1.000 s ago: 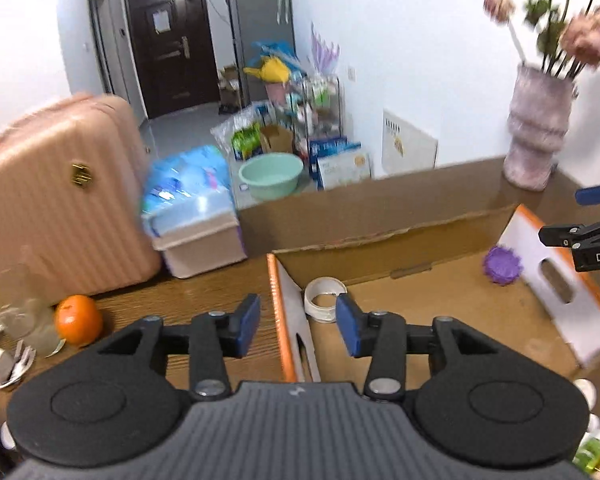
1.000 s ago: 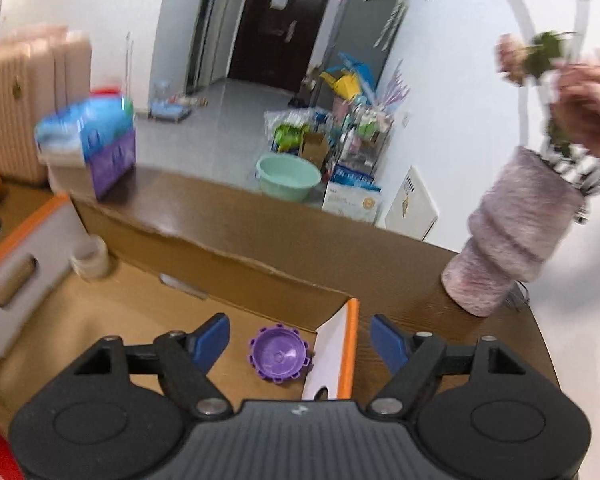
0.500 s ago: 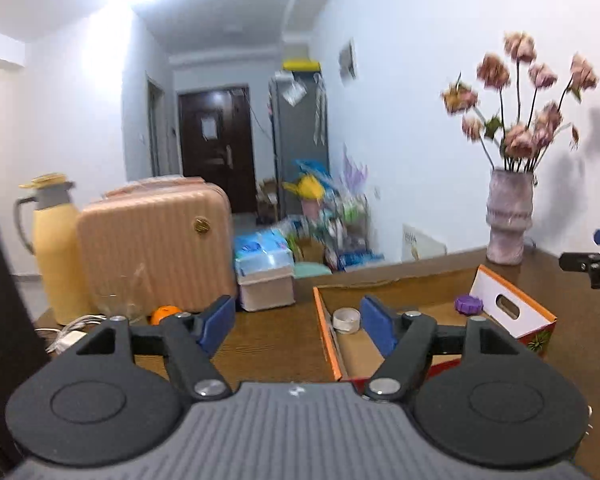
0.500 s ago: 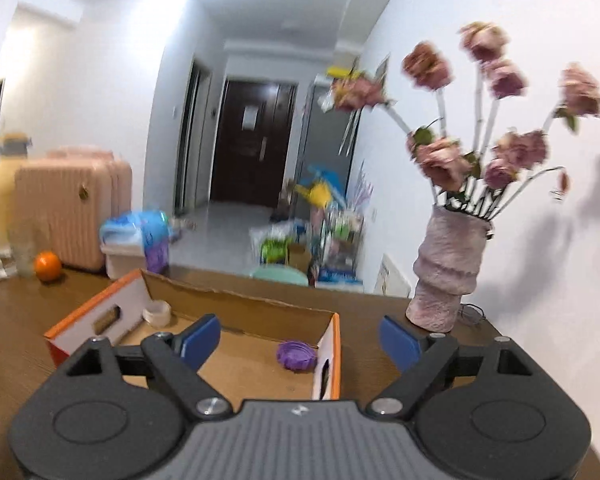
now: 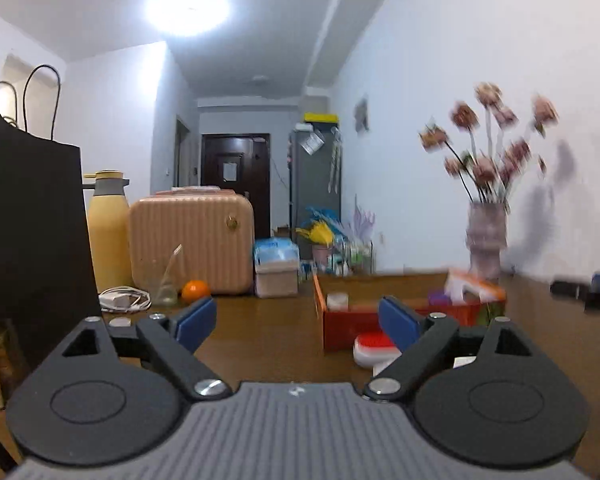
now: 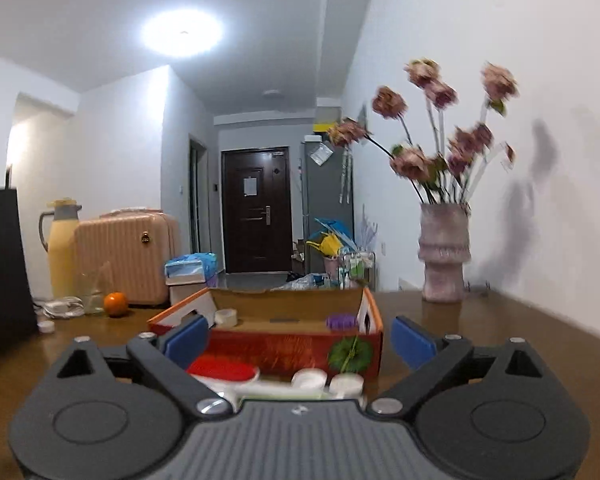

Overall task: Organize rigid objects
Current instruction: 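Withdraw both tools from the box back over the table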

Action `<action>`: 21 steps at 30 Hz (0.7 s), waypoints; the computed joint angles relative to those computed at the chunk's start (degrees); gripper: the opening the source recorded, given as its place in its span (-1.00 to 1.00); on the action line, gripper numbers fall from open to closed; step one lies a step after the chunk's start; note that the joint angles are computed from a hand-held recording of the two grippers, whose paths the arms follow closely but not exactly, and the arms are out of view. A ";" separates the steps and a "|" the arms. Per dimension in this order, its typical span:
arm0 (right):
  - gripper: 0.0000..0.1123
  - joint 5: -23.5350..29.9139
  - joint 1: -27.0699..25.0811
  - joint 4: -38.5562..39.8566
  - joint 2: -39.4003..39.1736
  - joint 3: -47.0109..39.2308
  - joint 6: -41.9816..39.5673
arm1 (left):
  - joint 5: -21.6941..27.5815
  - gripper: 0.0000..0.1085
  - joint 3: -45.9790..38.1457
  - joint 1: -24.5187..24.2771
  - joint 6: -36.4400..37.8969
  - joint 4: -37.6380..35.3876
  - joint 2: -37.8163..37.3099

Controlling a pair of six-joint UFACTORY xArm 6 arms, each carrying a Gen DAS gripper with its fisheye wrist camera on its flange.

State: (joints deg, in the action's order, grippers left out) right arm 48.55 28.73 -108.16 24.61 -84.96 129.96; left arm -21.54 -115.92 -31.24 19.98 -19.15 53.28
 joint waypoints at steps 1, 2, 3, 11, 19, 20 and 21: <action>0.75 0.51 0.73 0.40 -0.85 1.79 3.32 | -0.75 0.66 2.60 -0.40 2.49 -1.49 -1.19; 0.75 1.01 1.43 0.73 -1.58 3.31 5.90 | -1.44 0.66 5.67 -0.83 4.01 -2.92 -2.73; 0.75 1.60 2.15 0.92 -2.20 4.66 7.60 | -2.43 0.66 8.83 -0.85 3.12 -2.74 -4.25; 0.79 9.28 10.33 2.39 -3.77 9.20 4.70 | -7.68 0.66 20.64 1.26 -12.49 11.36 -9.78; 0.80 10.64 13.87 4.37 -7.72 13.28 2.67 | -13.19 0.67 26.10 0.28 -11.93 11.73 -13.43; 0.80 9.71 14.01 4.30 -8.76 14.24 2.87 | -13.36 0.67 26.40 0.31 -13.08 12.66 -13.84; 0.80 9.18 14.23 3.99 -9.70 15.29 2.99 | -13.71 0.70 26.69 0.48 -14.48 14.10 -14.09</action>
